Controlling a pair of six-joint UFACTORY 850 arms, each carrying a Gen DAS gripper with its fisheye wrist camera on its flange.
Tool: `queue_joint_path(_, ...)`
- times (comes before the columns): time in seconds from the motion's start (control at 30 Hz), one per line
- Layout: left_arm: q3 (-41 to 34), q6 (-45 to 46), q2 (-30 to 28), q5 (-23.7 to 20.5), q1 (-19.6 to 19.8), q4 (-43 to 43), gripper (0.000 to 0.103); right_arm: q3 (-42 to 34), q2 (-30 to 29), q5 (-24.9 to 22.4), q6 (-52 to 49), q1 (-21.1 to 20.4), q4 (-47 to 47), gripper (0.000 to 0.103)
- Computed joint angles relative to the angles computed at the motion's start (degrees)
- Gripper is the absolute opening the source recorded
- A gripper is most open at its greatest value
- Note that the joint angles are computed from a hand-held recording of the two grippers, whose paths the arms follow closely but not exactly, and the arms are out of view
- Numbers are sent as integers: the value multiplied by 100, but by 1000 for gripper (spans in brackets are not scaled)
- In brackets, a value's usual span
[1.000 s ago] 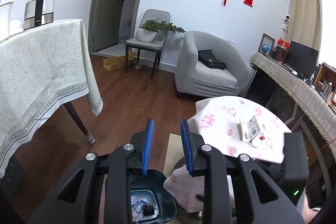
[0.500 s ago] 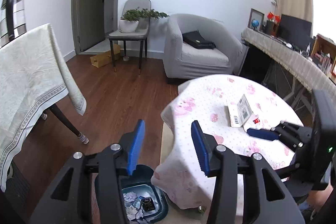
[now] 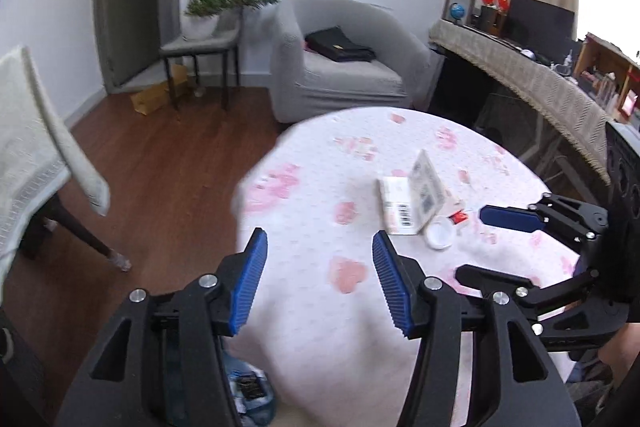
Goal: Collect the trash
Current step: 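Move both tools back over the table toward the remaining trash, then grasp the white SanDisk card package with the left tool while the right grasps the clear lid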
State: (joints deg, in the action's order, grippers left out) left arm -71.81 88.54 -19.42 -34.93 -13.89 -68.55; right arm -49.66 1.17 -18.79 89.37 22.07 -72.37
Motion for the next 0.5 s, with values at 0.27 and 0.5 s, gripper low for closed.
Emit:
queue_joint_path(0.27,-31,44,-168,275,-416,95,58,123,-40,614,265,-365,-280,46)
queue_joint_path(0.5,-459,-563,-574,104,-549,508,58,-7,-151,782,-734,-510,616,46)
